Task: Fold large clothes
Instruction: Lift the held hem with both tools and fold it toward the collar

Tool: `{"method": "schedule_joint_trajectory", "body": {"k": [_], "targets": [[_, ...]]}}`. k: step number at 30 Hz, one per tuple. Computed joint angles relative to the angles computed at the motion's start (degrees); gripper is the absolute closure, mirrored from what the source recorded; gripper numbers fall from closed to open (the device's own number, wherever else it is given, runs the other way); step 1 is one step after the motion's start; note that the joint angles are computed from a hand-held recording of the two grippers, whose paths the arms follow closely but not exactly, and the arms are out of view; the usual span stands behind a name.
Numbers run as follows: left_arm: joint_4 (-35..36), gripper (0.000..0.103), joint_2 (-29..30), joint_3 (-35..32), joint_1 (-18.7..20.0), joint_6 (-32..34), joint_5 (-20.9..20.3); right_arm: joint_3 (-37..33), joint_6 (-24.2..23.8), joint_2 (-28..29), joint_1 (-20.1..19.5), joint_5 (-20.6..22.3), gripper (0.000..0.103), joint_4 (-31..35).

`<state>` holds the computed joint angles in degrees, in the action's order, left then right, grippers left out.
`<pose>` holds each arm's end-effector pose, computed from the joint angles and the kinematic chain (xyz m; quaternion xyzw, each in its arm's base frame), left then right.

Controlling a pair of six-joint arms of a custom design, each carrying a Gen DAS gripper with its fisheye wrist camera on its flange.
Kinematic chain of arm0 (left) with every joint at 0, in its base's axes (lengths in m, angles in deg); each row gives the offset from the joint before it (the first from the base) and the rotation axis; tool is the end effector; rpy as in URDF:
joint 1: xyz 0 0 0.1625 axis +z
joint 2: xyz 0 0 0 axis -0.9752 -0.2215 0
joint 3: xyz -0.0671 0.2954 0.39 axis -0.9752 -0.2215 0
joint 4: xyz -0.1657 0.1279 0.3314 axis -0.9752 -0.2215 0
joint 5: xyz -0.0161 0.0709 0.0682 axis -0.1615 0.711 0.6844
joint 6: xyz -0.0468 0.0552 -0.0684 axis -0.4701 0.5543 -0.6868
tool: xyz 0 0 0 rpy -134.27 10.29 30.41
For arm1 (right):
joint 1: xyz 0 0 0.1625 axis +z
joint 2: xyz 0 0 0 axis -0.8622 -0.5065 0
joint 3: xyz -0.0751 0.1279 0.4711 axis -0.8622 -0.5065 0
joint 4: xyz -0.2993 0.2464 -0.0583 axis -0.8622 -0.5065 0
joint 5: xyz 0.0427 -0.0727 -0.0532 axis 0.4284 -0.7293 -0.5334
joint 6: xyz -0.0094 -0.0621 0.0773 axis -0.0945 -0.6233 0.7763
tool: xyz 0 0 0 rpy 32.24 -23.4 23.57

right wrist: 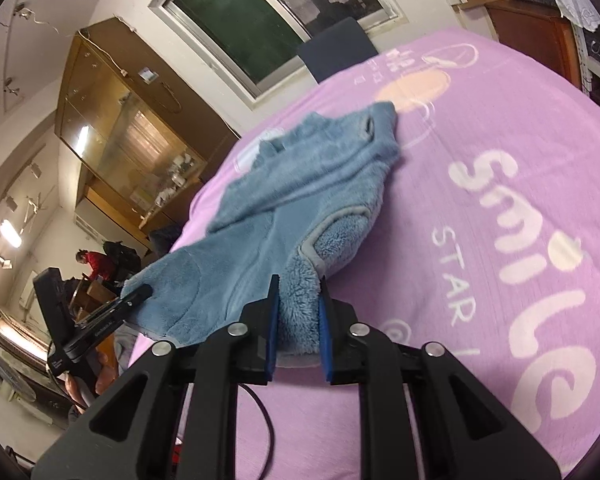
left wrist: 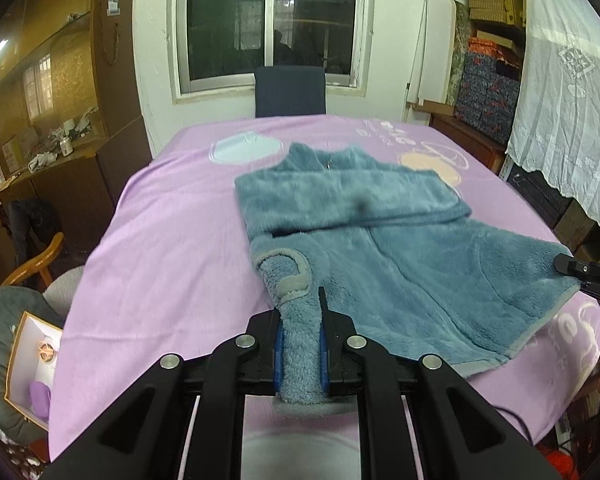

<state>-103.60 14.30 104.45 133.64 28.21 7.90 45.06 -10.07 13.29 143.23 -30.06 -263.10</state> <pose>-0.2555 -0.7093 0.1335 0.3941 0.8580 -0.2559 0.2075 0.0623 -0.5415 0.2761 -0.0515 -0.8763 0.4703 0.0905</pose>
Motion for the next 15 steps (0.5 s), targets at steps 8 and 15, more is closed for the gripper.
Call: {"method": "schedule_joint_trajectory", "body": {"k": [8,15], "targets": [[2.51,0.090,2.36,-6.64,-0.42,1.24,0.36,-4.89,-0.64,-1.15,1.28,0.31,0.088,3.70],[7.30,0.090,6.83,-16.10,-0.07,1.01,0.70,-10.46,-0.45,-0.75,1.22,0.88,0.088,8.30]]}}
